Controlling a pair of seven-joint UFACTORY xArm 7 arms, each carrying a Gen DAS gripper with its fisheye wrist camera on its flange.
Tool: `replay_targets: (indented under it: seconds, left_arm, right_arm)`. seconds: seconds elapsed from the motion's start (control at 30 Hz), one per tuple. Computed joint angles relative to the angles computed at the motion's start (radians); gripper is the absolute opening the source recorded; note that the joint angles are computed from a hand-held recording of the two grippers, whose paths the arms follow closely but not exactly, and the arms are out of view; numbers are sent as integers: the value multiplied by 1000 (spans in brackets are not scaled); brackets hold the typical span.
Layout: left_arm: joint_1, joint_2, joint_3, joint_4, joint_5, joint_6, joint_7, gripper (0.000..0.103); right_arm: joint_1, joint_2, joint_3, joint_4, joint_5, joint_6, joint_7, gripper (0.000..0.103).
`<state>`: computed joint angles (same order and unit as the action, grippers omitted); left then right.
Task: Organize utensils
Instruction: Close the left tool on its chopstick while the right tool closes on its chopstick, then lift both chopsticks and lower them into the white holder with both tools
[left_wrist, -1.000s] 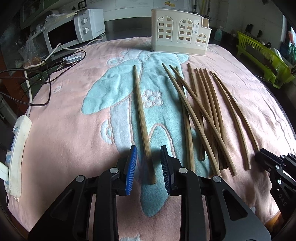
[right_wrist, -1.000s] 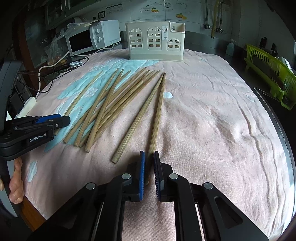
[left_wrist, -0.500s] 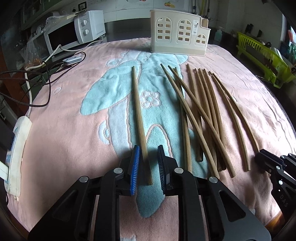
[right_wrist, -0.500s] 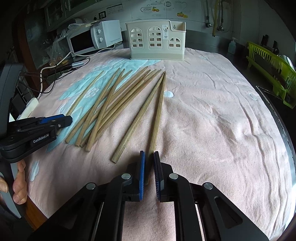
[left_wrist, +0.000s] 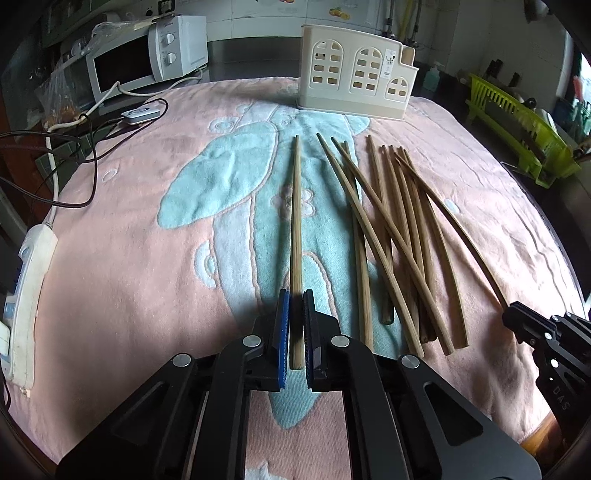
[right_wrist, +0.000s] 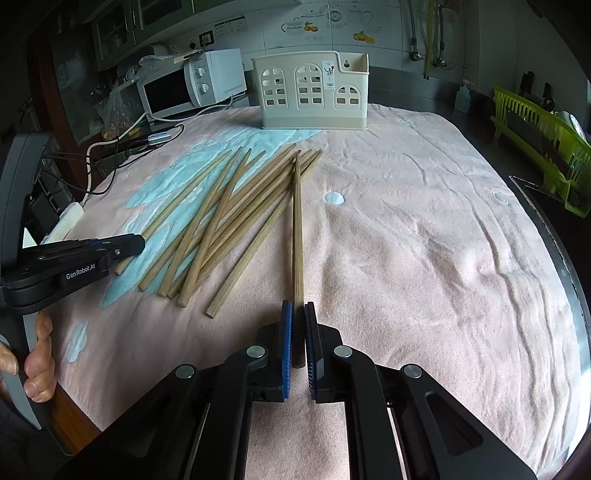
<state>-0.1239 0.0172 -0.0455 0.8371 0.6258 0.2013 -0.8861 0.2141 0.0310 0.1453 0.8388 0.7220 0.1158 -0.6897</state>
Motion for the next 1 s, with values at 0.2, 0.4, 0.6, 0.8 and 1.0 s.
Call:
replay_targets:
  seconds: [0.2, 0.4, 0.6, 0.8, 1.0]
  left_arm:
    - [25, -44, -6, -19, 146, -35, -134, 5]
    - [86, -79, -38, 2, 399, -59, -363, 5]
    - [120, -69, -39, 77, 668, -87, -611, 5]
    - [104, -28, -1, 171, 831, -98, -764, 5]
    - [90, 24, 30, 241, 809, -112, -734, 5]
  right_arm:
    - [1, -17, -1, -3, 38, -12, -34, 7]
    - [26, -50, -23, 14, 134, -40, -130, 7]
    - [50, -47, -45, 83, 234, -61, -242, 7]
    - [20, 7, -23, 186, 241, -51, -263, 7]
    - [-29, 71, 9, 301, 154, -14, -193, 7]
